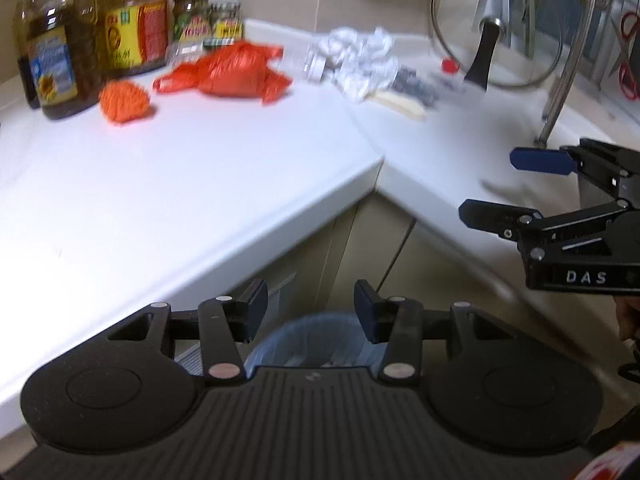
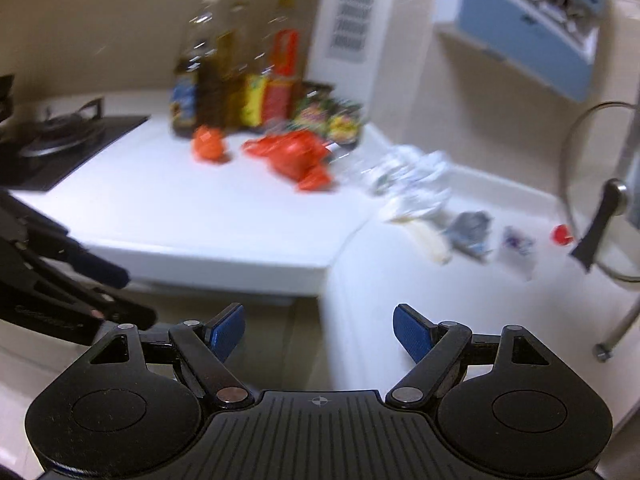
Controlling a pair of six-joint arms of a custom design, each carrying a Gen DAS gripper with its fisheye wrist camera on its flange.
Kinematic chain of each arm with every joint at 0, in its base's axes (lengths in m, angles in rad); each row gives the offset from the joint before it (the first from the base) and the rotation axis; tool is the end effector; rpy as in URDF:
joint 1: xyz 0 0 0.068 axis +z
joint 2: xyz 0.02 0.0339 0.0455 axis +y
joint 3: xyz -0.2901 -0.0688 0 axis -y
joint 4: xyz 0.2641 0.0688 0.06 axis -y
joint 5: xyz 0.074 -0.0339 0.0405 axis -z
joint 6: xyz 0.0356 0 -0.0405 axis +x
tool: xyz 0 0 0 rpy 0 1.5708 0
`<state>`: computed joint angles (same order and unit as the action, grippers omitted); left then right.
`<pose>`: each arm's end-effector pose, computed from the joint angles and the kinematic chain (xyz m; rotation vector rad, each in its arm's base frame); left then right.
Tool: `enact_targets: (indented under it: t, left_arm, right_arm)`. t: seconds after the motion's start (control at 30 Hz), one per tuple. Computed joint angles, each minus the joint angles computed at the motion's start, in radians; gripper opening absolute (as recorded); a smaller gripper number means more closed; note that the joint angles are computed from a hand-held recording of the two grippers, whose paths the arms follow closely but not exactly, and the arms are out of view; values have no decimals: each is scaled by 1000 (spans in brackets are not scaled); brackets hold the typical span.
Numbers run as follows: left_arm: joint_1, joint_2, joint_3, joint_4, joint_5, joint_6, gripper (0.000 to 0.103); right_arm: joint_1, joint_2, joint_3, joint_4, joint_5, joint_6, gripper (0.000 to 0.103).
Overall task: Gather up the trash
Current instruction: 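Raise both tools back toward the counter trash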
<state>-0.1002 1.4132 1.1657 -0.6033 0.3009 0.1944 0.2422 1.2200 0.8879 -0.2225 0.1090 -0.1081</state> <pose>0.3138 -0.0422 0.3123 0.4860 2.3457 -0.3198 0.2752 0.0640 0.2989 -0.3061 2.0997 -0.0363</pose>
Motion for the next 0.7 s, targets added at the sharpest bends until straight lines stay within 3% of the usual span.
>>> enact_targets:
  t: [0.37, 0.7]
  left_arm:
    - [-93, 121, 142, 93, -48, -89, 43]
    - [-153, 296, 333, 145, -148, -191, 49]
  right_arm:
    - [-264, 123, 147, 10, -70, -3, 81]
    - [-422, 377, 399, -14, -162, 26, 81]
